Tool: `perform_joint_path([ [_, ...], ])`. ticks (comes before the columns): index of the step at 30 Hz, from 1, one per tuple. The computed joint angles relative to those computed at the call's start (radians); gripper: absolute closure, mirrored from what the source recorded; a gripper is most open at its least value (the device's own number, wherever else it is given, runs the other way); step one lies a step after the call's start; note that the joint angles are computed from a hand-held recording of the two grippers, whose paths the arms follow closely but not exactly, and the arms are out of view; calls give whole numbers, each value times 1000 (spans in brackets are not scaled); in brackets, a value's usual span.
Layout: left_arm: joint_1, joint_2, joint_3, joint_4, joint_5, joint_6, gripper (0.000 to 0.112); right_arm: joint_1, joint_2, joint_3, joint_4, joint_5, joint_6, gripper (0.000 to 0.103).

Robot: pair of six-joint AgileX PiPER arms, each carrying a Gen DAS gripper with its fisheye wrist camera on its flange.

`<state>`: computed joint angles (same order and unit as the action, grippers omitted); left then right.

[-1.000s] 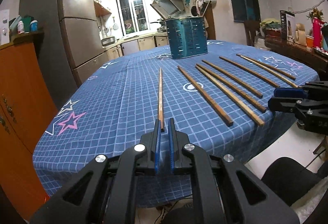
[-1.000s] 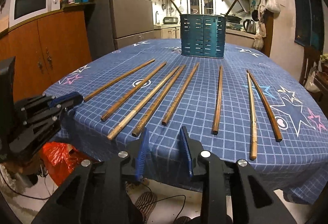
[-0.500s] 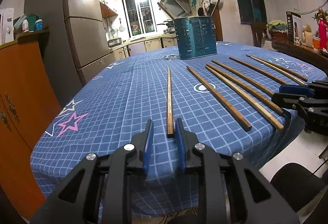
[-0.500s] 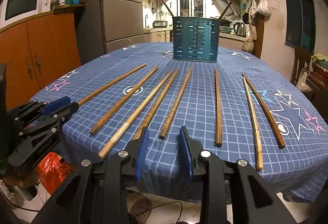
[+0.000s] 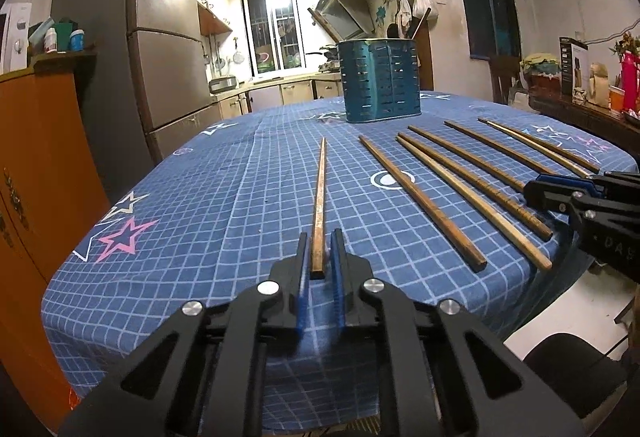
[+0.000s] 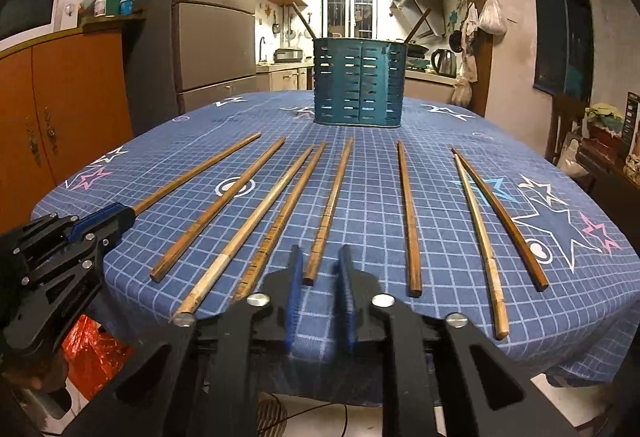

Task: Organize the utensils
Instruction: 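Move the left tool back and close it on a chopstick while the right tool grasps another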

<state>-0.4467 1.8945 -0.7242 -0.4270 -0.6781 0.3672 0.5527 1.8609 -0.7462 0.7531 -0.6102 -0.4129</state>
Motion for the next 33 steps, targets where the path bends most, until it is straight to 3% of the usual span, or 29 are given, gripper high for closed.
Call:
perform_joint_path([
  [7,7,10,20,46,-39,-65,107,7,-1,29,-2,-38,23,96],
  [20,-22,-27,34,-8,-34,-2,107,55,-62,107,27,-89,12,96],
  [33,9,-120,63,-17,-23,-7,107,65,-265,181,92,-82,-80,96],
])
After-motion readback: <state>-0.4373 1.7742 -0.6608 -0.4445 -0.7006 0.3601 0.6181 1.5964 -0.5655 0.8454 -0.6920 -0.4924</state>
